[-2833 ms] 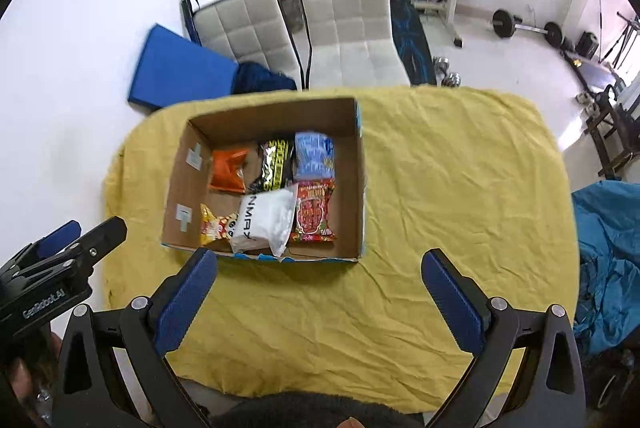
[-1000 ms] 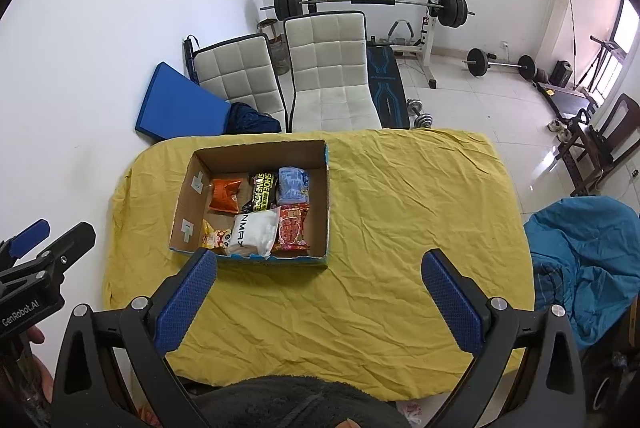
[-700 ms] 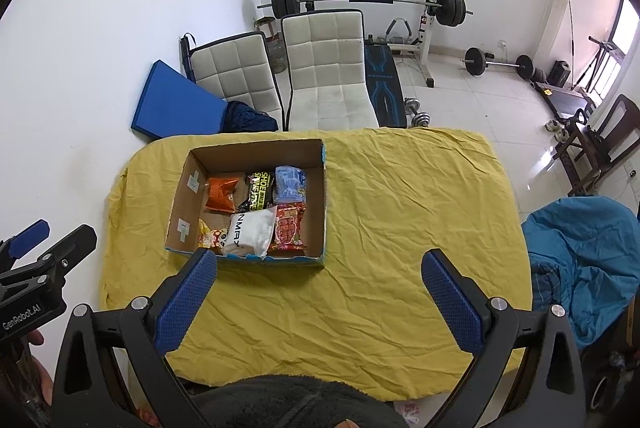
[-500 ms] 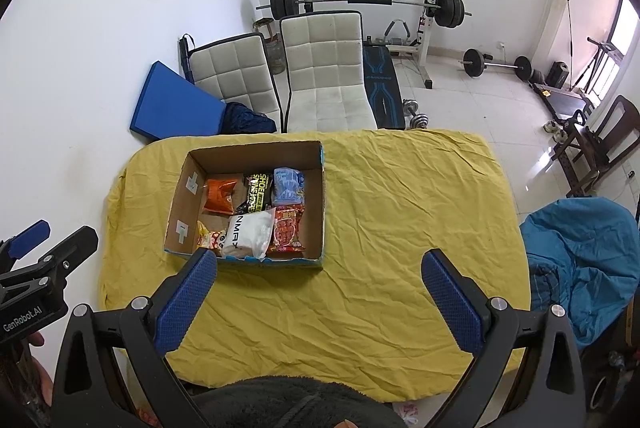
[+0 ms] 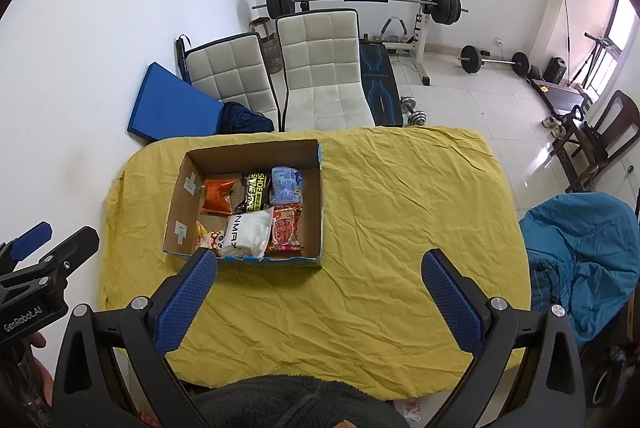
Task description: Organize soft objects
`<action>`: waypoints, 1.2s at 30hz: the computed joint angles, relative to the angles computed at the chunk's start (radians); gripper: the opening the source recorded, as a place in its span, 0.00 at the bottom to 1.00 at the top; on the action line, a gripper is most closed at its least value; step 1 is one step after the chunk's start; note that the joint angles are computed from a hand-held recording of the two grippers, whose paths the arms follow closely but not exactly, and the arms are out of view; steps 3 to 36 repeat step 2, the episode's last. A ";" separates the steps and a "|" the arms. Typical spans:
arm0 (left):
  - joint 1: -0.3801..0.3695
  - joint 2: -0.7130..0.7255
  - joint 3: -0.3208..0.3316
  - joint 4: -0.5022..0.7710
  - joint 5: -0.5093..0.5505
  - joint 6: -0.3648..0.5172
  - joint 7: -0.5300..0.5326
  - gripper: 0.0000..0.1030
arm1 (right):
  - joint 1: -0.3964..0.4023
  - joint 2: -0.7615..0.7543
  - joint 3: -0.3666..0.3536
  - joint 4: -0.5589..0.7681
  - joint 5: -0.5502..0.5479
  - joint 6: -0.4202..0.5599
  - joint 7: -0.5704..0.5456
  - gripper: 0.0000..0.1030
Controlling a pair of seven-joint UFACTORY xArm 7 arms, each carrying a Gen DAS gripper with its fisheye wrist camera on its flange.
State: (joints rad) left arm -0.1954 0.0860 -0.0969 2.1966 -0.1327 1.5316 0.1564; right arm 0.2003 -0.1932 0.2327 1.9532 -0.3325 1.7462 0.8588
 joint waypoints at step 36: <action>-0.001 0.001 0.000 0.002 0.003 0.002 -0.002 1.00 | -0.001 -0.002 -0.001 -0.001 -0.002 0.000 0.000 1.00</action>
